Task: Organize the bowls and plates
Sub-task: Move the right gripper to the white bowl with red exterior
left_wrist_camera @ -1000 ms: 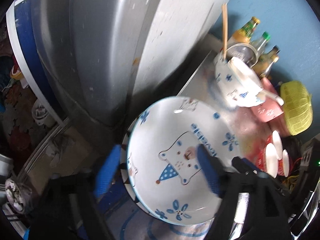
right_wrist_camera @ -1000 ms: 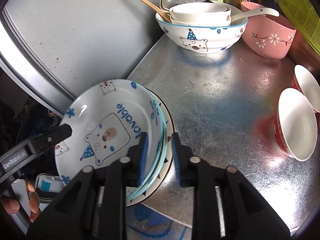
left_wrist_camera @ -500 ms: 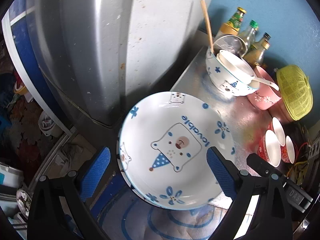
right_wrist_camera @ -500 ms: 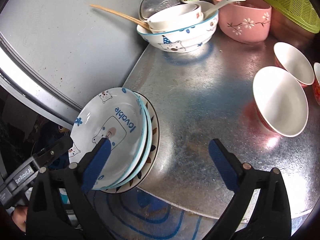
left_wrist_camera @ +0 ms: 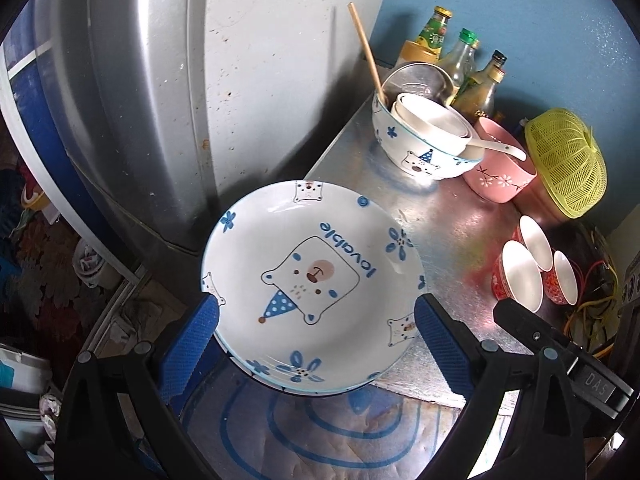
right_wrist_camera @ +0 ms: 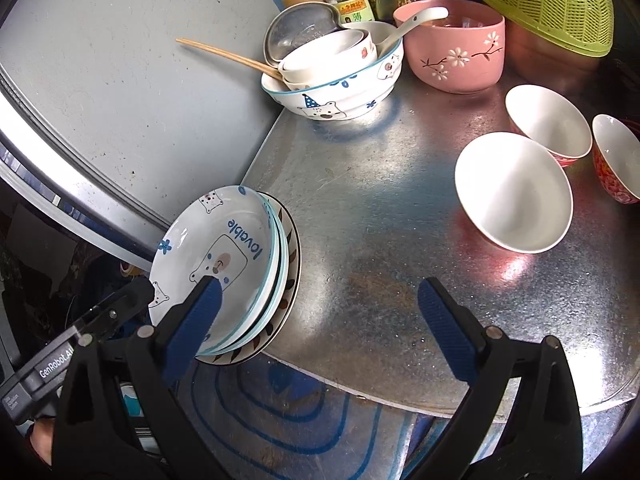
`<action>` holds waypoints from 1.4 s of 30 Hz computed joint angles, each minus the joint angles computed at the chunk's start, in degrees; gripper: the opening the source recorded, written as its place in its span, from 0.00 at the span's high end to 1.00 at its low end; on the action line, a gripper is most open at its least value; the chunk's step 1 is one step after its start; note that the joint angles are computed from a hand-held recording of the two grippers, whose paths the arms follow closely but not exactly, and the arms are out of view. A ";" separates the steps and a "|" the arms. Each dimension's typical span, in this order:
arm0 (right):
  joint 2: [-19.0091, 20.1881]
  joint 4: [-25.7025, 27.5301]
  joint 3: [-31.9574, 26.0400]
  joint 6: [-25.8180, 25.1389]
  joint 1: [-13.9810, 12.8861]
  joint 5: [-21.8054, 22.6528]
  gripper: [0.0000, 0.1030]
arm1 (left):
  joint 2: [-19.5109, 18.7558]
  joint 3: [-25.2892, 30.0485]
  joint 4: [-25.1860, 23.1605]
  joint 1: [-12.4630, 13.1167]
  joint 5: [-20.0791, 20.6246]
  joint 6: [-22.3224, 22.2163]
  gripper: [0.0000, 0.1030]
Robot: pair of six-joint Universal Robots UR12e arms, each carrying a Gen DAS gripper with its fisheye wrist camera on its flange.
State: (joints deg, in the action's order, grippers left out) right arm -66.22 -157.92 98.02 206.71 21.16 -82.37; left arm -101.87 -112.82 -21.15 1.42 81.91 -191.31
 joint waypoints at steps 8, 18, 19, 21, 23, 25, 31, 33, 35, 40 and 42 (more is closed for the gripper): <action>-1.16 -0.34 1.17 -0.09 -0.34 -0.69 0.04 | 0.08 0.43 -0.56 -0.65 -0.30 0.32 0.04; -2.37 -1.11 2.74 1.05 -1.23 -1.55 0.04 | -0.52 1.57 -1.40 -1.76 -0.82 0.98 0.04; -2.52 -1.24 2.93 1.22 -1.35 -1.62 0.04 | -0.62 1.73 -1.47 -1.90 -0.95 1.11 0.04; -2.81 -1.32 3.31 1.61 -1.62 -1.96 0.04 | -0.93 2.18 -1.68 -2.26 -1.25 1.35 0.04; -3.10 -1.52 3.80 2.01 -1.91 -2.28 0.04 | -1.18 2.55 -1.94 -2.55 -1.59 1.63 0.04; -3.41 -1.62 4.34 2.53 -2.32 -2.40 0.04 | -1.61 3.11 -2.22 -3.00 -1.84 2.07 0.04; -4.30 -2.11 5.96 4.42 -3.70 -2.96 0.04 | -2.99 4.79 -3.28 -4.36 -2.65 3.58 0.04; -4.59 -2.13 6.47 4.80 -4.20 -3.13 0.04 | -3.52 5.46 -3.71 -4.81 -2.84 4.03 0.04; -4.91 -2.23 7.06 5.24 -4.69 -3.36 0.04 | -4.04 6.18 -4.12 -5.32 -3.12 4.39 0.04; -5.34 -2.26 8.15 6.37 -5.95 -3.75 0.04 | -5.65 8.25 -5.73 -6.50 -4.36 4.97 0.04; -5.51 -2.30 8.60 6.68 -6.48 -3.94 0.04 | -6.43 9.20 -6.54 -6.95 -4.94 5.04 0.04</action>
